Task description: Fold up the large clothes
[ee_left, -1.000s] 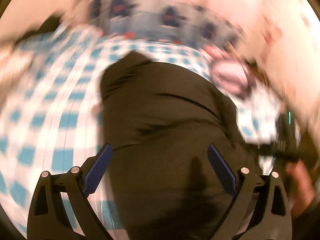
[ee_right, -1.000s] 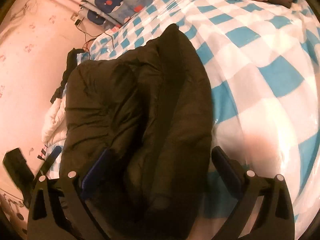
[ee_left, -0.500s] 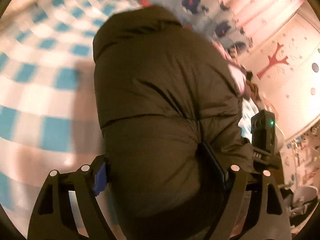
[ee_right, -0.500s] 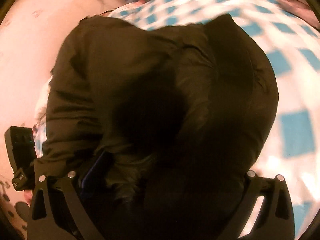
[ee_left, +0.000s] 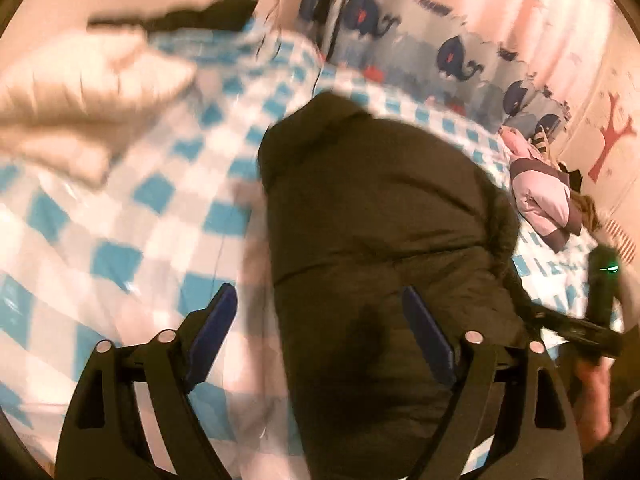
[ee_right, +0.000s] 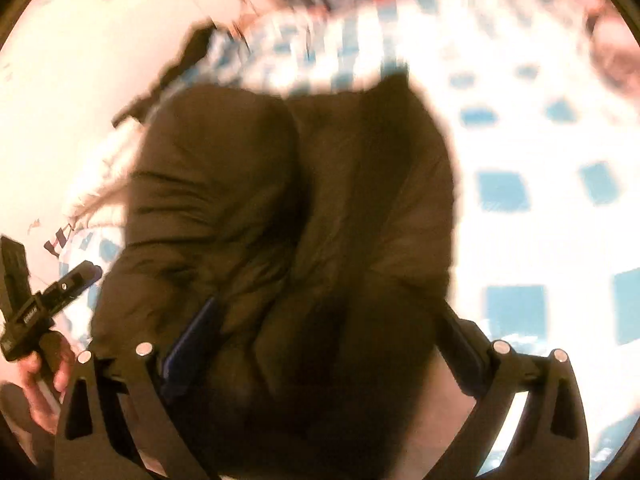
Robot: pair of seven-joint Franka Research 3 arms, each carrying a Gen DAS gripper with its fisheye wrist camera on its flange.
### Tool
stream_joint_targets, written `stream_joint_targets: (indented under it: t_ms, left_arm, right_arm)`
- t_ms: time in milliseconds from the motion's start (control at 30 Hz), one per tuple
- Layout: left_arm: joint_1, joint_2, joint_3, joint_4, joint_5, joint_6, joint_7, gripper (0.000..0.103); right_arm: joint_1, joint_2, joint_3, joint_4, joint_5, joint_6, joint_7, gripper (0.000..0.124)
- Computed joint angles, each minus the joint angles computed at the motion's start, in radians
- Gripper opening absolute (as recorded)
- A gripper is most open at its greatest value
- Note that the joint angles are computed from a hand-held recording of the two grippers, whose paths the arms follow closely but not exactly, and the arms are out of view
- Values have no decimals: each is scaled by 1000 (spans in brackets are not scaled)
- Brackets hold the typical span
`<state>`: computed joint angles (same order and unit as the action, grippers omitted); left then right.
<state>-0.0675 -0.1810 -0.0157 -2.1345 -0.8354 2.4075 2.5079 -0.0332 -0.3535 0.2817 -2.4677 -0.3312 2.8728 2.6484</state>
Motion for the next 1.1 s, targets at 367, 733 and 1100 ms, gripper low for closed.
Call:
stream_joint_targets:
  t_ms: [367, 733, 1100]
  left_arm:
    - [-82, -36, -52, -117, 201, 66, -54, 92]
    - [-130, -43, -35, -136, 206, 130, -38, 92]
    - [-136, -68, -53, -153, 265, 121, -78, 94]
  right_arm:
    - [229, 141, -184, 119, 56, -210, -69, 98]
    - [173, 476, -156, 637, -284, -524, -39, 97]
    - [243, 196, -277, 273, -75, -399, -96, 97]
